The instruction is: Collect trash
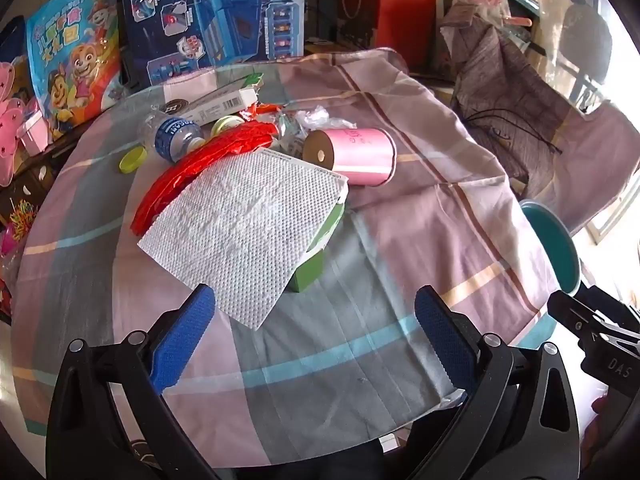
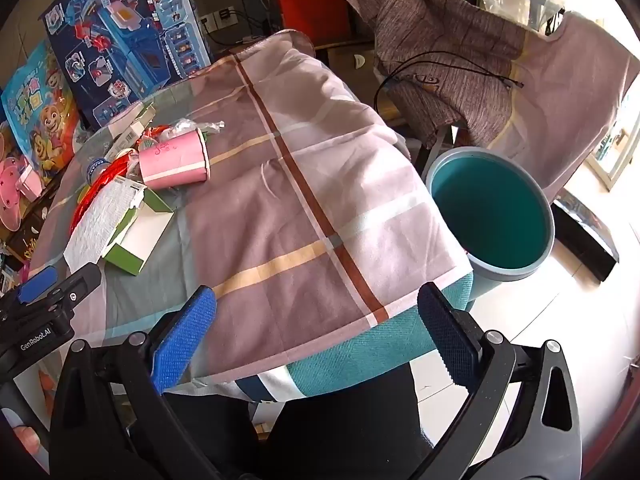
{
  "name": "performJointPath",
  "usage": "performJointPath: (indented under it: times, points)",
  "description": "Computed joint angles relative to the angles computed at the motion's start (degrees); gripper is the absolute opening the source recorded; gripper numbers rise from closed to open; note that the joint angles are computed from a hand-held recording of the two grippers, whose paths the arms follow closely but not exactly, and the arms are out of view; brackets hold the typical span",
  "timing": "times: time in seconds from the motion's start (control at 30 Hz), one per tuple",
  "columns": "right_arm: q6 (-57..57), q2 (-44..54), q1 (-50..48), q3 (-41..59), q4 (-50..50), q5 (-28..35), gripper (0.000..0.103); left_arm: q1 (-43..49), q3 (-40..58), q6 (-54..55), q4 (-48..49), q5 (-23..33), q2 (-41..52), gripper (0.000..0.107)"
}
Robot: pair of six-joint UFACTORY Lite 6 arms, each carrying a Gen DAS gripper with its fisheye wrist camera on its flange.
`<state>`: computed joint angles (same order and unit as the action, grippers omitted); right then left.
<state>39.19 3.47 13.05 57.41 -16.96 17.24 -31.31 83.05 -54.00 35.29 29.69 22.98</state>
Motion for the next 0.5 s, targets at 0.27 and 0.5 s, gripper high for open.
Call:
performJointPath:
  times: [0.27, 0.5]
  points:
    - [-3.2, -0.1, -1.4, 0.8, 2.9, 0.0, 0.097, 0.2, 3.4, 3.9, -3.2, 3.0, -0.4, 0.1]
    - [-3.9, -2.9, -2.4, -1.6, 3.6, -0.1, 0.097, -0.5, 4.0, 2.4, -1.2, 2.4, -0.2, 0.1]
